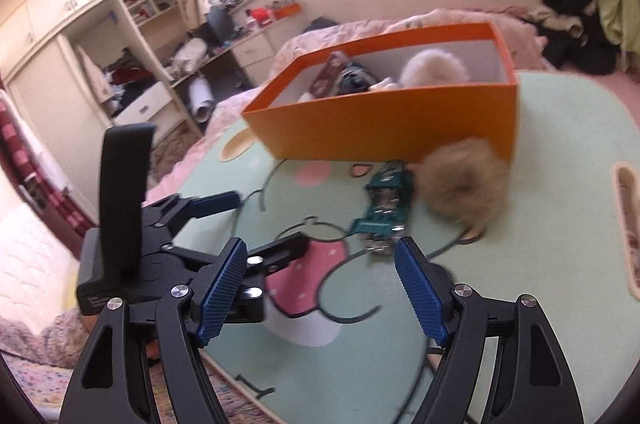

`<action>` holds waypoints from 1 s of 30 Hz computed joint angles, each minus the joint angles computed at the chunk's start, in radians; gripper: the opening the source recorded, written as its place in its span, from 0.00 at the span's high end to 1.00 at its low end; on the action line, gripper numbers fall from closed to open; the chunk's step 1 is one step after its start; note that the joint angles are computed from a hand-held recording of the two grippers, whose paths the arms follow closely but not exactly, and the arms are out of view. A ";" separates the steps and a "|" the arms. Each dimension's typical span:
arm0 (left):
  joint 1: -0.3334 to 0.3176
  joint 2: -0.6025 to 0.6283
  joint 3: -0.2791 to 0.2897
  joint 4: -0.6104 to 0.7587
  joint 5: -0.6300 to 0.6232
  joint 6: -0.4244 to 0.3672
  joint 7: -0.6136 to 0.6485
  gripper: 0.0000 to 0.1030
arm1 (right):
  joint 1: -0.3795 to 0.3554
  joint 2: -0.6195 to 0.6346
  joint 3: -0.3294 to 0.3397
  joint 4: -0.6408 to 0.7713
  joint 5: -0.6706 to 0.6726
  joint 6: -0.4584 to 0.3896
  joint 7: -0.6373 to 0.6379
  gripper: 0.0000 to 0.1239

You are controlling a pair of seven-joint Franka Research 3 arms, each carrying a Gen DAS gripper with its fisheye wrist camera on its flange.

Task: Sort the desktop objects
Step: 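Grasp the green toy car with the left gripper while the right grasps the brown fur ball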

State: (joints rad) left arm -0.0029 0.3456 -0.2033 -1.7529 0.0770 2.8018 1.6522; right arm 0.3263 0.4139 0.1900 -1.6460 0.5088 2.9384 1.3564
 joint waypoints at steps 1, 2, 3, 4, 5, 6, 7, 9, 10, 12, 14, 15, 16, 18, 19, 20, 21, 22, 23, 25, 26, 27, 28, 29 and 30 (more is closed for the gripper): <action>-0.001 0.000 0.000 0.000 0.001 0.000 -0.002 0.00 | 0.052 -0.008 -0.069 -0.016 -0.051 0.020 0.084 0.38; 0.000 0.000 0.000 0.000 0.000 0.000 0.000 0.00 | 0.092 -0.016 -0.126 -0.035 -0.098 0.039 0.160 0.38; 0.000 0.000 0.000 -0.001 0.002 0.000 -0.002 0.00 | 0.125 -0.022 -0.173 -0.051 -0.143 0.058 0.229 0.38; 0.001 0.000 -0.001 -0.001 0.000 0.001 0.000 0.00 | 0.174 -0.028 -0.240 -0.066 -0.203 0.072 0.318 0.38; 0.001 0.000 -0.001 -0.001 0.000 0.001 0.000 0.00 | 0.229 -0.029 -0.316 -0.074 -0.268 0.072 0.409 0.38; 0.002 0.000 -0.002 -0.001 -0.001 0.001 0.001 0.00 | 0.290 -0.026 -0.399 -0.072 -0.339 0.060 0.504 0.38; 0.000 0.000 0.000 -0.001 0.001 0.001 -0.001 0.00 | 0.332 -0.020 -0.464 -0.065 -0.398 0.040 0.577 0.38; 0.002 0.000 -0.002 -0.002 -0.001 0.002 0.002 0.00 | 0.385 -0.001 -0.555 -0.031 -0.494 -0.023 0.692 0.38; 0.004 0.000 -0.003 -0.002 -0.002 0.003 0.003 0.00 | 0.394 0.010 -0.575 -0.009 -0.526 -0.054 0.730 0.38; 0.003 0.000 -0.003 -0.003 -0.002 0.003 0.003 0.00 | 0.376 0.031 -0.569 0.039 -0.556 -0.102 0.761 0.38; 0.004 0.000 -0.003 -0.003 -0.003 0.004 0.004 0.00 | 0.346 0.060 -0.543 0.100 -0.574 -0.143 0.773 0.38; 0.004 0.000 -0.003 -0.003 -0.003 0.004 0.005 0.00 | 0.332 0.077 -0.531 0.134 -0.583 -0.164 0.781 0.38; 0.004 0.000 -0.003 -0.003 -0.003 0.005 0.004 0.00 | 0.317 0.094 -0.516 0.166 -0.590 -0.183 0.786 0.38; 0.004 0.000 -0.003 -0.003 -0.004 0.004 0.005 0.00 | 0.281 0.134 -0.479 0.243 -0.601 -0.231 0.781 0.38; 0.004 0.000 -0.003 -0.003 -0.003 0.004 0.004 0.00 | 0.271 0.153 -0.467 0.277 -0.615 -0.264 0.783 0.40; 0.004 0.000 -0.003 -0.003 -0.004 0.004 0.005 0.00 | 0.260 0.173 -0.452 0.315 -0.628 -0.305 0.780 0.42; 0.004 0.000 -0.003 -0.002 -0.003 0.003 0.004 0.00 | 0.242 0.193 -0.429 0.352 -0.631 -0.341 0.767 0.45; 0.003 0.000 -0.002 -0.002 -0.003 0.003 0.003 0.00 | 0.217 0.205 -0.395 0.372 -0.621 -0.359 0.746 0.50; 0.004 0.000 -0.003 -0.002 -0.004 0.003 0.005 0.00 | 0.207 0.208 -0.377 0.374 -0.629 -0.355 0.743 0.52; 0.003 0.000 -0.002 -0.002 -0.003 0.002 0.003 0.00 | 0.207 0.208 -0.367 0.371 -0.684 -0.356 0.751 0.78; 0.001 -0.001 -0.001 -0.001 -0.001 0.001 0.001 0.00 | 0.204 0.203 -0.358 0.363 -0.704 -0.355 0.752 0.80; 0.001 -0.001 -0.001 -0.001 0.000 0.001 0.000 0.00 | 0.195 0.191 -0.343 0.341 -0.709 -0.338 0.752 0.80; -0.001 -0.002 -0.001 -0.001 0.001 0.001 -0.002 0.00 | 0.180 0.172 -0.325 0.306 -0.703 -0.306 0.750 0.81; 0.000 -0.001 -0.001 -0.001 0.001 0.001 -0.001 0.00 | 0.171 0.154 -0.313 0.272 -0.699 -0.274 0.752 0.81; 0.000 -0.001 -0.001 -0.001 0.000 0.001 -0.001 0.00 | 0.173 0.131 -0.317 0.232 -0.708 -0.240 0.766 0.81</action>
